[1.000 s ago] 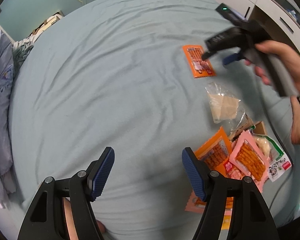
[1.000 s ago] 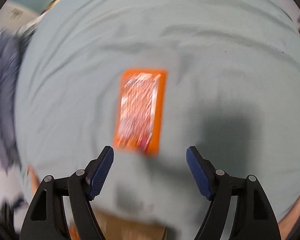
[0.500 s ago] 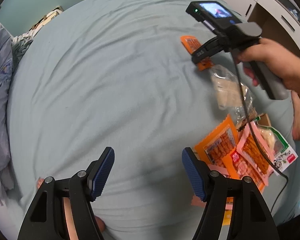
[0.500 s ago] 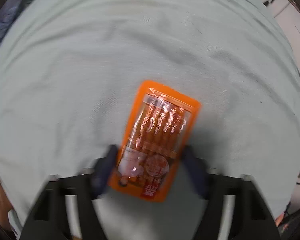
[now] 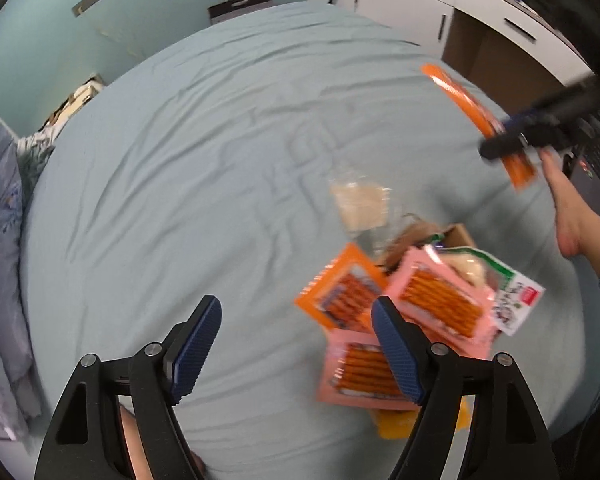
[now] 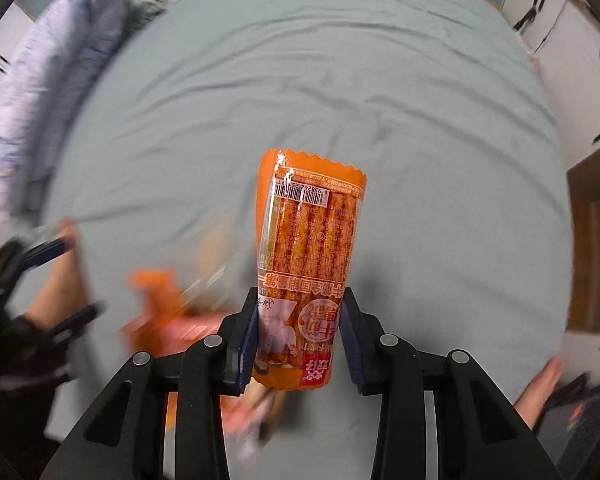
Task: Organize snacks
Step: 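Lower the orange packet onto the box and open the right gripper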
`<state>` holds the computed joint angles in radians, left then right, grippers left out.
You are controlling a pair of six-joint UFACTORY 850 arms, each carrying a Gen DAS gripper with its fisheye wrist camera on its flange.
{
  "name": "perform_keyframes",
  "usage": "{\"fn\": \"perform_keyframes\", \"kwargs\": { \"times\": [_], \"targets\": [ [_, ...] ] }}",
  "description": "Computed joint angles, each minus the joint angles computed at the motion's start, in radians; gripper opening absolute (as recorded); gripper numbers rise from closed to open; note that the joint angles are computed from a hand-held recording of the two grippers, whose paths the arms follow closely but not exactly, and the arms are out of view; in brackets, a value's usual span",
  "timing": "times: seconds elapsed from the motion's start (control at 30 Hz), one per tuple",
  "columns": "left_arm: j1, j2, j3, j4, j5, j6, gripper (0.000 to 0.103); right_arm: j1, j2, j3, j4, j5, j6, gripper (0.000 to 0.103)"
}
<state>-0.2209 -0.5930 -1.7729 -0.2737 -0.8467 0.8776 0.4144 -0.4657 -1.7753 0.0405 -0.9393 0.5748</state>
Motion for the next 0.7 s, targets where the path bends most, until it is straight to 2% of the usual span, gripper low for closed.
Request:
{"fn": "perform_keyframes", "kwargs": {
  "times": [0.1,0.2,0.3,0.4,0.43,0.5,0.57,0.7],
  "targets": [
    [-0.013,0.015,0.000,0.054,-0.044,-0.109,0.082,0.007,0.095,0.127,0.137,0.090,-0.048,0.035],
    [-0.025,0.007,-0.013,0.126,-0.102,-0.230,0.086,0.002,0.087,0.165,0.247,0.129,-0.148,0.035],
    [-0.031,0.067,0.092,0.186,-0.002,-0.252,0.086,0.008,0.020,0.131,0.263,0.106,-0.210,0.035],
    [-0.024,0.106,0.174,0.165,0.101,-0.188,0.086,0.016,-0.014,0.121,0.299,0.096,-0.261,0.039],
    [-0.022,0.112,0.188,0.171,0.123,-0.165,0.086,0.015,-0.044,0.097,0.299,0.098,-0.265,0.043],
    [-0.021,0.128,0.220,0.189,0.181,-0.144,0.086,0.021,-0.072,0.094,0.306,0.107,-0.252,0.062],
    [-0.012,0.143,0.242,0.154,0.213,-0.102,0.086,0.010,-0.079,0.109,0.298,0.117,-0.226,0.064],
    [-0.002,0.157,0.267,0.095,0.266,-0.035,0.086,0.002,-0.001,0.188,0.211,0.193,-0.201,0.064]
  ]
}}
